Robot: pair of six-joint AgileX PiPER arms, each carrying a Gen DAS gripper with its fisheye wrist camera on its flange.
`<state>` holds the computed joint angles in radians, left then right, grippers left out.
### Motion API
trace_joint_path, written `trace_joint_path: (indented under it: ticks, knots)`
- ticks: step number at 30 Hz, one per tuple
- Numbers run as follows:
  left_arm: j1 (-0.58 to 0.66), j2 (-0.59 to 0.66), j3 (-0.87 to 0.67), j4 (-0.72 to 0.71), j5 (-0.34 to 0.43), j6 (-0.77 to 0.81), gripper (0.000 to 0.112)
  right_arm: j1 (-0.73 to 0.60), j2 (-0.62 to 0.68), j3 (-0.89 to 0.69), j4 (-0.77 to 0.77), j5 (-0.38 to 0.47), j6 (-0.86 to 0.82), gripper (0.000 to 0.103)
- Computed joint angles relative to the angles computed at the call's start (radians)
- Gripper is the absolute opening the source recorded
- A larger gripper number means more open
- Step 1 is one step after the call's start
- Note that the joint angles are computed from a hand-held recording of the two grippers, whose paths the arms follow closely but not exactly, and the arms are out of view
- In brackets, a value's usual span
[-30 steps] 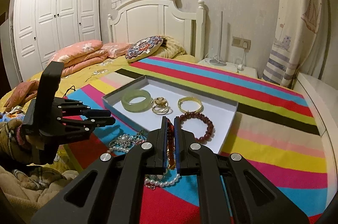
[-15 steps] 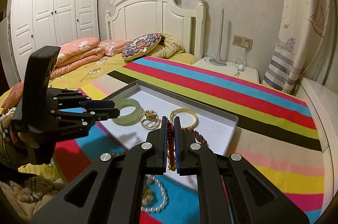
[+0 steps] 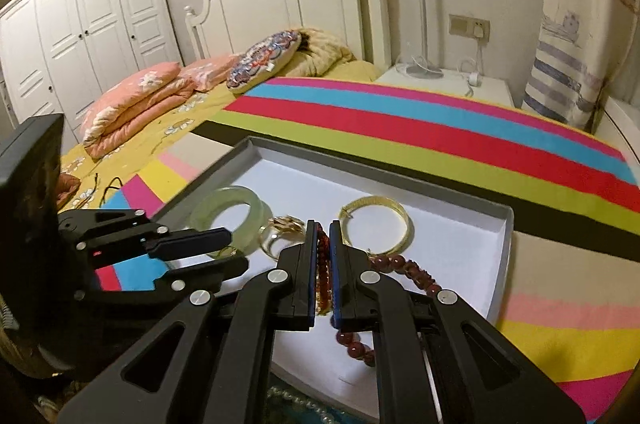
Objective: Organize jewelry
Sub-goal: 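Carry the gold ring into the tray with the left tool while the right tool brings the red bracelets, then open the left tool on the gold ring while the right tool releases the red bracelets in the tray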
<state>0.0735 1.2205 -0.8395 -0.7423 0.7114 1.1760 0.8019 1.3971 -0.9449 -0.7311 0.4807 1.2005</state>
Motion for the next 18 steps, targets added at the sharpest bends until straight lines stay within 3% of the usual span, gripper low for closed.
trace_joint_path:
  ticks: [4,5,6,8,10,13,15,18]
  knots:
    - [-0.006,0.007,0.012,0.005,-0.022,-0.001,0.023,0.005,0.022,-0.010,-0.016,0.035,0.017,0.009]
    - [-0.003,0.004,0.016,0.004,-0.028,-0.001,0.032,0.003,0.020,-0.007,-0.009,0.038,0.018,0.015]
    - [0.005,0.002,0.017,-0.006,-0.025,0.008,0.041,-0.002,0.012,-0.001,-0.001,0.034,0.015,0.027]
    - [0.019,-0.010,0.024,-0.026,-0.027,0.027,0.047,0.010,-0.018,0.023,-0.046,0.035,0.064,0.040]
    - [0.039,-0.025,0.031,-0.039,-0.024,0.043,0.050,0.034,-0.037,0.029,-0.083,0.067,0.094,0.040]
    - [0.107,-0.057,0.052,-0.098,-0.007,0.101,0.069,0.091,-0.093,0.055,-0.148,0.130,0.147,0.040]
    - [0.190,-0.080,0.076,-0.168,0.028,0.179,0.082,0.138,-0.145,0.090,-0.196,0.168,0.202,0.040]
    - [0.337,-0.088,0.104,-0.255,0.122,0.297,0.086,0.200,-0.206,0.147,-0.249,0.211,0.292,0.040]
